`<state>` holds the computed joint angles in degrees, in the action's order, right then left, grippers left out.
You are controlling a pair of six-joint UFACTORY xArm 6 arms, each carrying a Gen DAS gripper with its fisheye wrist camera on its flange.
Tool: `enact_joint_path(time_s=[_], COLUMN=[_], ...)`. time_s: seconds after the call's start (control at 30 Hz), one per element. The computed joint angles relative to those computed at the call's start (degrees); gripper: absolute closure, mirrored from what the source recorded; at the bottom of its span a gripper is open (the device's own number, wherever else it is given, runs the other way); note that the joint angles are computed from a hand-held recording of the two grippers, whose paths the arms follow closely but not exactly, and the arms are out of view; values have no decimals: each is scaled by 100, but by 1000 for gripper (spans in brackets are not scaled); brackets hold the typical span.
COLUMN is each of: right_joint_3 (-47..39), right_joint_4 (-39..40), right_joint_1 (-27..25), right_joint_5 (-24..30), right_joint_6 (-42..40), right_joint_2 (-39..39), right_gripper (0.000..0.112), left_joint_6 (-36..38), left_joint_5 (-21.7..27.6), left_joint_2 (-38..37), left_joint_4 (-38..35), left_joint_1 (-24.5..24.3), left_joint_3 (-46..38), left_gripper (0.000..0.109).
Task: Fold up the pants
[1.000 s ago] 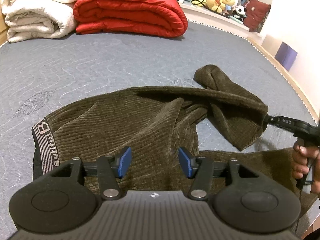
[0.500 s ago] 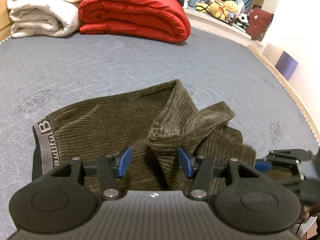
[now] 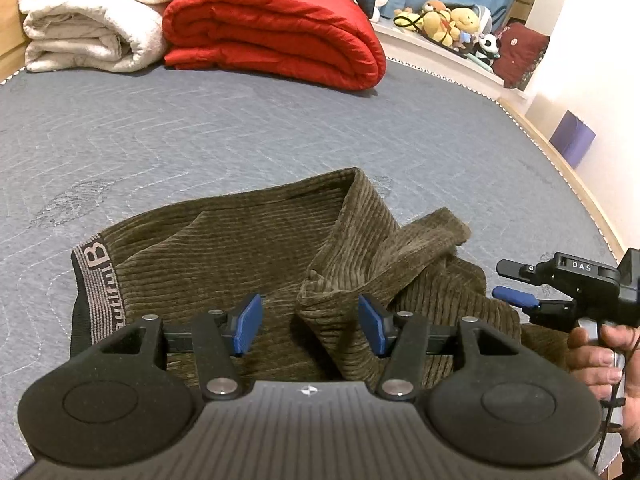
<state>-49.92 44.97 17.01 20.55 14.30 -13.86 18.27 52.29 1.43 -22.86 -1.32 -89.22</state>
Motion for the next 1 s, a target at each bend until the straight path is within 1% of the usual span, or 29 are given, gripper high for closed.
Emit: enact_joint_path(time_s=[0.03, 0.07, 0.1, 0.13, 0.17, 0.2, 0.27, 0.33, 0.37, 0.4, 0.43, 0.47, 0.5, 0.6, 0.67, 0.8, 0.93, 1.0], right_joint_3=[-1, 75, 86, 87, 44, 15, -89, -180, -193, -256, -326, -392, -454, -738, -953, -1506, -1970, -2141], right_joint_4=[-148, -409, -854, -1097, -1211, -1344, -2099, -2878, -3215, -3704, -4061, -4475, -4826, -5701, -5848, -5719, -4991, -4702], right_joint_1=[-5, -68, -118, -133, -126, -115, -60, 11, 31, 65, 86, 120, 170, 338, 411, 398, 32, -309], right_joint_5=[-118, -93, -8, 77, 171, 271, 476, 481, 475, 475, 528, 595, 612, 704, 710, 852, 913, 1027], right_joint_6=[272, 479, 753, 852, 901, 971, 1467, 1976, 2183, 2504, 2701, 2903, 3040, 3248, 3174, 2616, 2078, 2079], right_joint_2=[51, -9, -4, 41, 98, 127, 224, 356, 380, 443, 478, 512, 540, 557, 529, 496, 447, 375], right_gripper=[63, 63, 62, 61, 59, 54, 51, 52, 60, 75, 82, 95, 98, 100, 100, 100, 101, 101], left_joint_6=[-1, -10, -21, -35, -46, -60, -62, -56, -62, -72, -94, -119, -159, -282, -344, -429, -488, -533], left_joint_5=[7, 15, 24, 30, 41, 51, 73, 76, 77, 85, 95, 105, 118, 141, 139, 179, 199, 207], left_joint_2=[8, 14, 20, 26, 37, 45, 48, 42, 40, 43, 51, 62, 79, 154, 199, 273, 350, 390], left_joint_4=[0, 0, -4, -9, -17, -28, -60, -62, -61, -65, -69, -75, -88, -117, -127, -136, -113, -83], left_joint_1=[16, 28, 43, 53, 63, 69, 67, 62, 64, 74, 88, 102, 120, 154, 153, 132, 99, 92], left_joint_3=[-11, -21, -29, -38, -56, -72, -93, -89, -86, -94, -108, -126, -156, -271, -343, -443, -529, -571], left_gripper=[49, 49, 49, 49, 49, 49, 49, 49, 49, 49, 49, 49, 49, 49, 49, 49, 49, 49])
